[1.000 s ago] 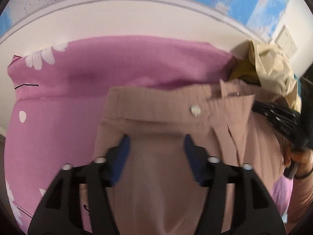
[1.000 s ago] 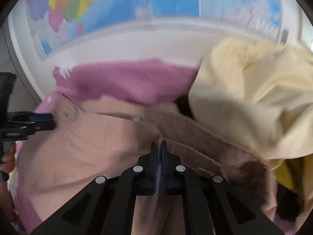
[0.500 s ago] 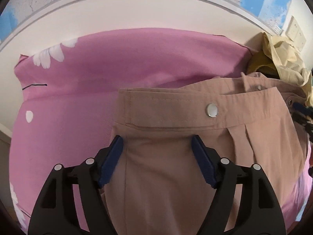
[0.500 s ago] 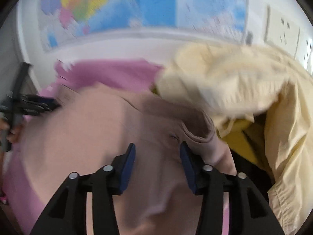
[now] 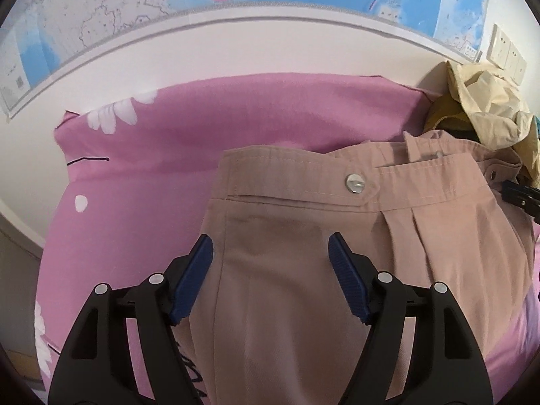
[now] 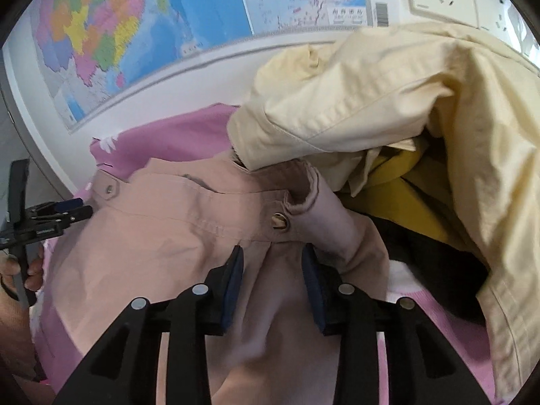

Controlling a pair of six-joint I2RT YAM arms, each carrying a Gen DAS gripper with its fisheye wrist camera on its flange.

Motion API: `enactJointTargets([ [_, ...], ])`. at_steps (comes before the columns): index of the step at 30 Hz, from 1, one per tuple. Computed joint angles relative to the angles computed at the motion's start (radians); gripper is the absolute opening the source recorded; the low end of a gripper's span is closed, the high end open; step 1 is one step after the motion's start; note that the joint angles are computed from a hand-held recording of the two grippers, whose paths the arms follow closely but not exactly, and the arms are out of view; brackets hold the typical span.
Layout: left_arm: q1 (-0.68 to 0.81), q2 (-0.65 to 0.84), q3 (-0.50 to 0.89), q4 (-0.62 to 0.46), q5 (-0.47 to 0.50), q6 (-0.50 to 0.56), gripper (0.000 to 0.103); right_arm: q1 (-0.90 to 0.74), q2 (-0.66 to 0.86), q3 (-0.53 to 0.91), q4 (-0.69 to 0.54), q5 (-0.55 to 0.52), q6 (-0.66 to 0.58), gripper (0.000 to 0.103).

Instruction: Fold large clothes

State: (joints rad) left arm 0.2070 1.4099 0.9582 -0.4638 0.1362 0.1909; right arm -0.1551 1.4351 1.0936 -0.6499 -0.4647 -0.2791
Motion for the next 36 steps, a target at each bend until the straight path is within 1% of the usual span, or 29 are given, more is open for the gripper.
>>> enactJointTargets([
  [2, 0.001, -0.013, -0.005, -0.004, 0.009, 0.003, 0.070, -0.027, -0.024, 0.001, -0.032, -0.037, -0.029, 0.042],
  [4, 0.005, -0.032, -0.014, -0.009, 0.007, 0.008, 0.070, -0.026, -0.056, -0.017, -0.037, -0.041, -0.040, 0.047],
  [6, 0.016, -0.044, -0.021, -0.016, 0.019, 0.004, 0.070, -0.023, -0.059, -0.023, -0.044, -0.028, -0.056, 0.047],
  [8, 0.039, -0.056, -0.029, -0.025, 0.034, 0.005, 0.073, -0.007, -0.025, -0.018, -0.041, 0.016, -0.023, 0.050],
  [10, 0.073, -0.074, -0.039, -0.047, 0.052, 0.012, 0.076, -0.020, 0.044, 0.010, -0.069, 0.000, 0.005, 0.050],
  [14, 0.197, -0.131, -0.070, -0.120, 0.144, 0.067, 0.078, -0.041, 0.080, 0.003, -0.043, -0.029, 0.042, 0.050],
  [15, 0.250, -0.147, -0.077, -0.155, 0.186, 0.090, 0.078, -0.054, 0.074, 0.005, -0.059, -0.052, 0.045, 0.051],
  [17, 0.347, -0.171, -0.090, -0.211, 0.264, 0.142, 0.079, -0.080, 0.050, -0.001, -0.079, -0.086, 0.046, 0.061],
  [18, 0.401, -0.179, -0.093, -0.253, 0.309, 0.177, 0.081, -0.102, 0.033, -0.005, -0.095, -0.109, 0.043, 0.063],
  [19, 0.449, -0.184, -0.097, -0.294, 0.346, 0.216, 0.081, -0.140, 0.015, -0.007, -0.132, -0.157, 0.025, 0.066],
  [20, 0.478, -0.190, -0.103, -0.322, 0.368, 0.243, 0.081, -0.169, 0.002, -0.009, -0.163, -0.189, 0.005, 0.072],
  [22, 0.541, -0.198, -0.127, -0.389, 0.415, 0.321, 0.082, -0.249, -0.025, -0.020, -0.256, -0.259, -0.065, 0.079],
  [23, 0.567, -0.194, -0.142, -0.419, 0.445, 0.361, 0.084, -0.274, -0.027, -0.023, -0.291, -0.281, -0.092, 0.084],
  [25, 0.581, -0.206, -0.185, -0.434, 0.476, 0.400, 0.084, -0.350, -0.035, -0.042, -0.383, -0.314, -0.161, 0.088],
  [27, 0.562, -0.222, -0.224, -0.433, 0.497, 0.419, 0.084, -0.392, -0.036, -0.067, -0.422, -0.327, -0.195, 0.089],
  [29, 0.521, -0.225, -0.253, -0.422, 0.518, 0.413, 0.089, -0.435, -0.016, -0.097, -0.475, -0.355, -0.264, 0.090],
  [31, 0.441, -0.246, -0.290, -0.346, 0.496, 0.335, 0.093, -0.419, -0.023, -0.137, -0.447, -0.358, -0.256, 0.090],
  [32, 0.397, -0.271, -0.312, -0.294, 0.472, 0.288, 0.094, -0.404, -0.038, -0.155, -0.425, -0.367, -0.254, 0.091],
  [33, 0.357, -0.282, -0.323, -0.263, 0.458, 0.256, 0.093, -0.376, -0.055, -0.169, -0.406, -0.372, -0.254, 0.089],
  [34, 0.323, -0.286, -0.330, -0.233, 0.443, 0.218, 0.090, -0.348, -0.064, -0.178, -0.391, -0.370, -0.243, 0.079],
  [35, 0.304, -0.291, -0.332, -0.216, 0.430, 0.191, 0.083, -0.305, -0.084, -0.194, -0.356, -0.353, -0.210, 0.063],
  [36, 0.279, -0.312, -0.338, -0.194, 0.407, 0.157, 0.074, -0.278, -0.091, -0.200, -0.336, -0.343, -0.193, 0.051],
])
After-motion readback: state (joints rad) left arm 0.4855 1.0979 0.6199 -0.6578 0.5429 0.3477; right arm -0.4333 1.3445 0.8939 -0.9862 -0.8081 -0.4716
